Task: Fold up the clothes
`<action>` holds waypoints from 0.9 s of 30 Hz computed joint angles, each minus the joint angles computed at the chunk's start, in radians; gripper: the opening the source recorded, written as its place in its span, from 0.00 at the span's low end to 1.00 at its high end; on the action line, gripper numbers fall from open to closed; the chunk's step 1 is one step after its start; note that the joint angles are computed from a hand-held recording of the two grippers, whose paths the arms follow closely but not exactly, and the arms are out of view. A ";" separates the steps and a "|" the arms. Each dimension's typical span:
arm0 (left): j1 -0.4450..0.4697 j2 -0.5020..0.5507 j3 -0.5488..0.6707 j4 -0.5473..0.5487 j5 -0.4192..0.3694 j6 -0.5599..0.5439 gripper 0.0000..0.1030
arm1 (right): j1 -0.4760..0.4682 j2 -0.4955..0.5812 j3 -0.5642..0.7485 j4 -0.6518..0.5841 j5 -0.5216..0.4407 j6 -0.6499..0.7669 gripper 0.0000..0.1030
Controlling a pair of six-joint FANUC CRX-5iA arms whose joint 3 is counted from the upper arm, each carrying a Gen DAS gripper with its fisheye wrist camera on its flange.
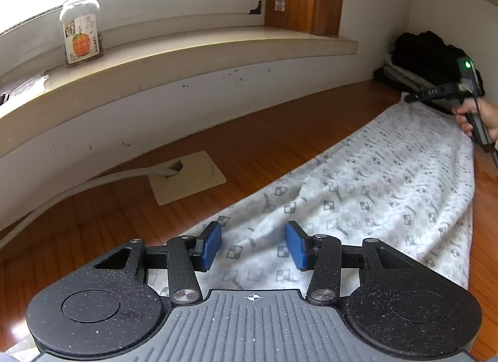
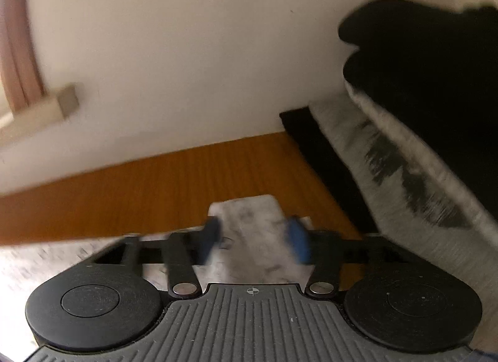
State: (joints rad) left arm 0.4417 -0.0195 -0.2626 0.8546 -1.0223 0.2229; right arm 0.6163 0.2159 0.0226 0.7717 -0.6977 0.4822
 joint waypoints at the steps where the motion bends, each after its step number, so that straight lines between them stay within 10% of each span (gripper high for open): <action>1: -0.001 0.000 -0.003 0.005 0.004 -0.005 0.48 | 0.001 -0.012 -0.026 0.036 0.007 -0.027 0.20; 4: -0.009 -0.024 -0.039 0.032 0.059 -0.041 0.01 | 0.002 -0.054 -0.121 0.222 0.008 -0.194 0.13; 7: -0.028 -0.060 -0.093 0.115 0.159 -0.053 0.01 | 0.009 -0.073 -0.177 0.414 -0.077 -0.363 0.05; 13: -0.047 -0.070 -0.098 0.131 0.213 -0.044 0.03 | 0.036 -0.065 -0.146 0.334 -0.107 -0.247 0.12; 18: -0.026 -0.114 -0.127 0.153 0.246 -0.021 0.68 | 0.073 -0.100 -0.190 0.392 0.007 -0.245 0.32; 27: 0.110 -0.316 -0.296 0.238 0.135 -0.091 1.00 | 0.269 -0.102 -0.160 0.139 0.270 0.063 0.42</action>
